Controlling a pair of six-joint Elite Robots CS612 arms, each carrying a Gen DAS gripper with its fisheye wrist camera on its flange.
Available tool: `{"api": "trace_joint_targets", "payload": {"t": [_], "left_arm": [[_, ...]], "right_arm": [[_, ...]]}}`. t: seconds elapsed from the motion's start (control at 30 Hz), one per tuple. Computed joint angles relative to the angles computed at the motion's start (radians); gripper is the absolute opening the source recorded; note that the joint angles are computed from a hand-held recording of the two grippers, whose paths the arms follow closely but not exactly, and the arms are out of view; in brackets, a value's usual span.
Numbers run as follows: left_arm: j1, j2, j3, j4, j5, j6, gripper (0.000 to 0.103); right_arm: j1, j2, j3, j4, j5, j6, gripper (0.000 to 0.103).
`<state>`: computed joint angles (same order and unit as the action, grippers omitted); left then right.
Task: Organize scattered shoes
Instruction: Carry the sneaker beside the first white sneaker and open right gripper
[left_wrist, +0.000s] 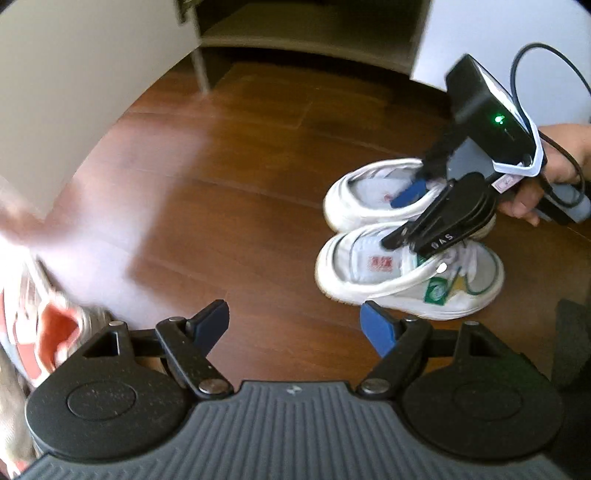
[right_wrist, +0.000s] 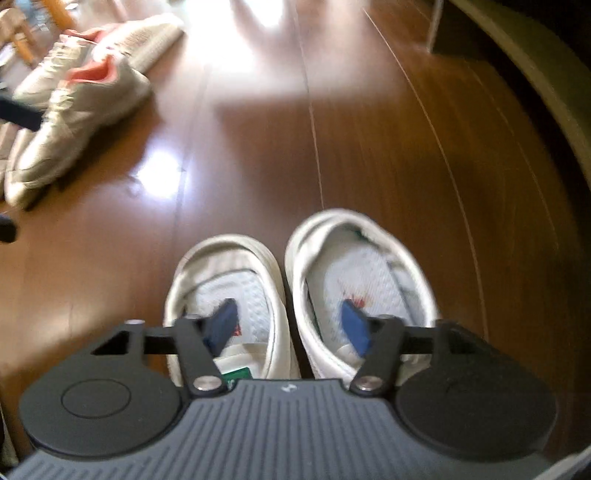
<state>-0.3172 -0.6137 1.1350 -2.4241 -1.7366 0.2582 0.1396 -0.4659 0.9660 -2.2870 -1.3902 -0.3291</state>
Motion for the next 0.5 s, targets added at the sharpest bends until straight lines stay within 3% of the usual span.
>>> {"api": "trace_joint_targets", "payload": {"t": [0.07, 0.17, 0.37, 0.5], "left_arm": [[0.007, -0.01, 0.014, 0.033, -0.035, -0.001, 0.08], [0.01, -0.037, 0.071, 0.005, -0.028, 0.031, 0.08], [0.027, -0.071, 0.139, -0.01, -0.046, 0.015, 0.08], [0.036, -0.088, 0.18, -0.078, -0.058, 0.023, 0.08]], "right_arm": [[0.009, -0.008, 0.031, -0.046, -0.045, -0.016, 0.027], [0.005, -0.018, 0.047, -0.057, -0.053, -0.011, 0.02], [-0.006, -0.022, 0.054, -0.077, -0.079, 0.103, 0.018], [-0.013, -0.04, 0.095, -0.133, -0.1, 0.12, 0.019]]}}
